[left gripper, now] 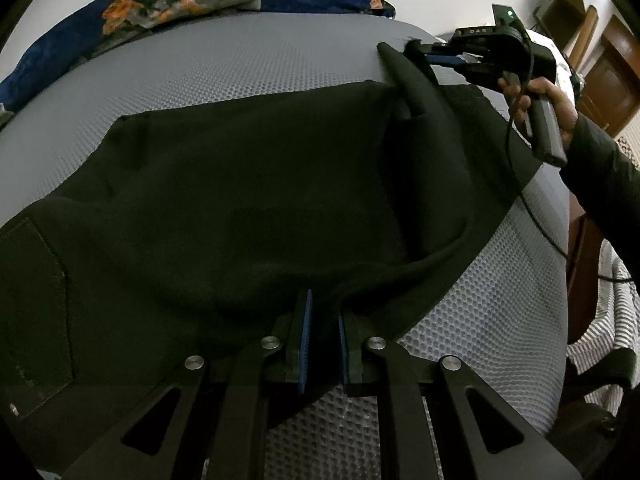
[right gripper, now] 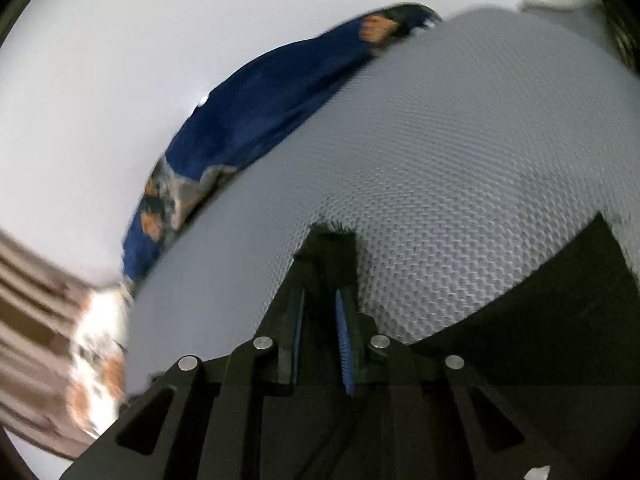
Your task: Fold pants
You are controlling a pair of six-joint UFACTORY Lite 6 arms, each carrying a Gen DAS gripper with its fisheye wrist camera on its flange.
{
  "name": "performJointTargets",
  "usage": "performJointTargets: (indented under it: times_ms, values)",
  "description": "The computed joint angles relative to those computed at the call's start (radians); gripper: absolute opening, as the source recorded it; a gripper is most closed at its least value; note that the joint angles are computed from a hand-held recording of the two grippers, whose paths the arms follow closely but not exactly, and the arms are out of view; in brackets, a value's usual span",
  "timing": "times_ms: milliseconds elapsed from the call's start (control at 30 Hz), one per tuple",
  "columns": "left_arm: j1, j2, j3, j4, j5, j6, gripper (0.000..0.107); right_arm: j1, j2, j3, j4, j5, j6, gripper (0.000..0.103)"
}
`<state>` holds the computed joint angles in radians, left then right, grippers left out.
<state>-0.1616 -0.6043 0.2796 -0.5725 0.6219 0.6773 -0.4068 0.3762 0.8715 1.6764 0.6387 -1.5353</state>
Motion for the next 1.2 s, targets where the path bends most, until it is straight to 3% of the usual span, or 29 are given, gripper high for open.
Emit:
performJointTargets:
  times_ms: [233,367,667,1200]
  values:
    - [0.001,0.025,0.010,-0.018,-0.005,0.012,0.013,0.166,-0.056,-0.032,0.132,-0.215,-0.161,0.017]
    - [0.020,0.041,0.015,-0.036,-0.003,0.044,0.013,0.171,-0.110,-0.073,0.170,-0.261,-0.223,0.018]
    - [0.049,0.067,0.020,-0.073,0.000,0.098,0.013,0.145,-0.225,-0.237,0.252,-0.253,-0.298,0.024]
    - [0.058,0.088,0.030,-0.088,0.000,0.119,0.013,0.076,-0.305,-0.409,0.157,-0.109,-0.236,0.024]
